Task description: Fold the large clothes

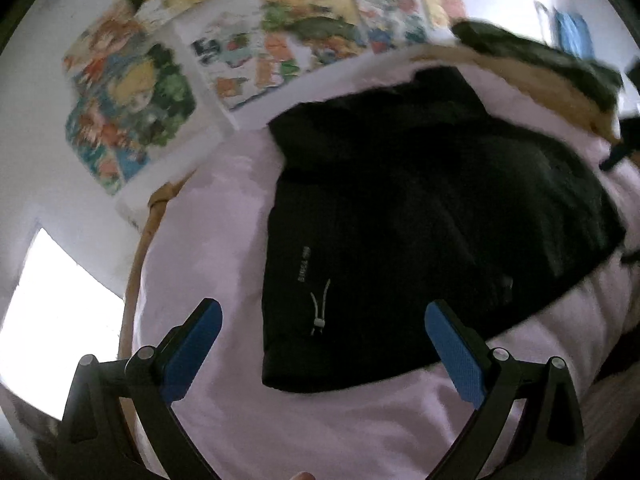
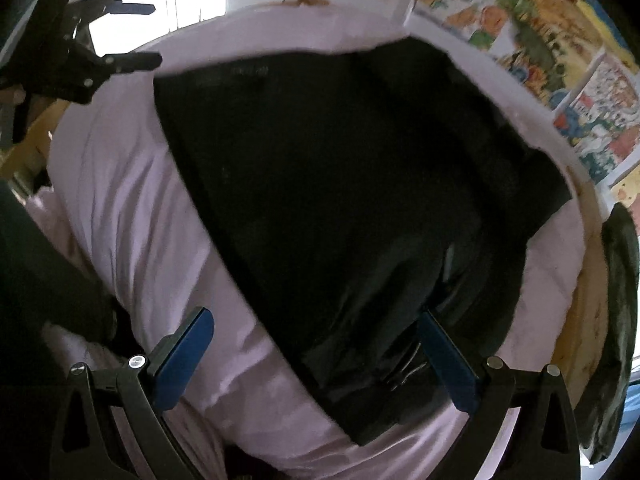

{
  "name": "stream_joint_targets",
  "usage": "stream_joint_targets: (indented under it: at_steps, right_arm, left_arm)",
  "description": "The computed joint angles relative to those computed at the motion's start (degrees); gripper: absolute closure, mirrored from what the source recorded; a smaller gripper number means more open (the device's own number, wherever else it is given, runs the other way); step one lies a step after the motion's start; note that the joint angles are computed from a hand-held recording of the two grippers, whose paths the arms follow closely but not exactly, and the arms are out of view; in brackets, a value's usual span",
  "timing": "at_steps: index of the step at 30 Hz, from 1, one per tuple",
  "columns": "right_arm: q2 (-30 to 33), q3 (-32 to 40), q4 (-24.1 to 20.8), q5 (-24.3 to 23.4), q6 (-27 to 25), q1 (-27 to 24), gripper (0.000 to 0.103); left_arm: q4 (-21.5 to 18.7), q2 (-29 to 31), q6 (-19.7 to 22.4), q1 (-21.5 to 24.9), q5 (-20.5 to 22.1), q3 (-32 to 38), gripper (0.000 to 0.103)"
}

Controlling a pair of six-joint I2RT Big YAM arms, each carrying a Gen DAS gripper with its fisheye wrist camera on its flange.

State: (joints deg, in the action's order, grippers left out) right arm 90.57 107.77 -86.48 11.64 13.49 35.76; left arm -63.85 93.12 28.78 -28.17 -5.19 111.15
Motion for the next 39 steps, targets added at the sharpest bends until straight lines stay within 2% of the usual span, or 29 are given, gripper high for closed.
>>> stream_joint_targets:
  at_steps: [5,8,11,13,17,20,22,26,29,32,35,39]
  right_arm:
    - [-2.1,-6.9,1.7,2.0,1.0,0.6,0.0]
    - [-3.3,-10.9,3.4,5.6,0.6,1.5,0.0]
    - [-4.4,-13.8,5.4,10.7,-3.0,2.9,0.0]
    - [-4.3,-14.4,5.4,12.0,-3.5,3.5,0.0]
    - [-3.6,-14.3,5.1,11.1,-3.2,3.6,0.0]
    - [-3.3,-13.8,5.3,11.1,-3.9,3.3,0.0]
    - [-3.1,-13.7,5.2,11.3,-3.9,3.3,0.0]
    - [-1.8,-13.6,3.3,13.2,-2.9,3.7,0.0]
    - [-0.5,-13.8,1.1,17.8,-3.6,4.7,0.0]
    - [-1.1,-15.7,2.4,21.2,-5.5,5.3,0.0]
    - [-1.1,-16.9,3.1,24.2,-7.6,6.1,0.0]
    - [-2.4,-20.6,7.5,30.0,-13.8,7.7,0.0]
  left_arm:
    - [-4.3,0.3,5.5,0.3,2.7,-2.5,0.003]
    - [-6.5,0.6,8.6,0.5,0.7,-4.3,0.003]
    - [-5.8,0.0,11.4,1.1,-1.4,-7.5,0.003]
    - [-4.7,0.1,12.1,1.3,-4.1,-8.9,0.003]
    - [-4.0,1.6,9.4,2.4,-7.8,-8.5,0.003]
    - [-1.2,1.6,8.0,2.8,-9.6,-8.5,0.003]
    - [2.5,1.2,8.8,2.7,-12.8,-9.6,0.003]
    - [4.1,2.4,9.6,2.3,-17.7,-9.7,0.003]
    - [7.9,2.4,12.3,2.2,-19.8,-11.2,0.003]
    - [14.3,1.3,15.7,2.3,-20.8,-13.9,0.005]
    - [17.6,1.1,16.7,2.7,-20.9,-14.3,0.013]
    - [16.0,0.9,15.5,2.8,-18.8,-13.7,0.044]
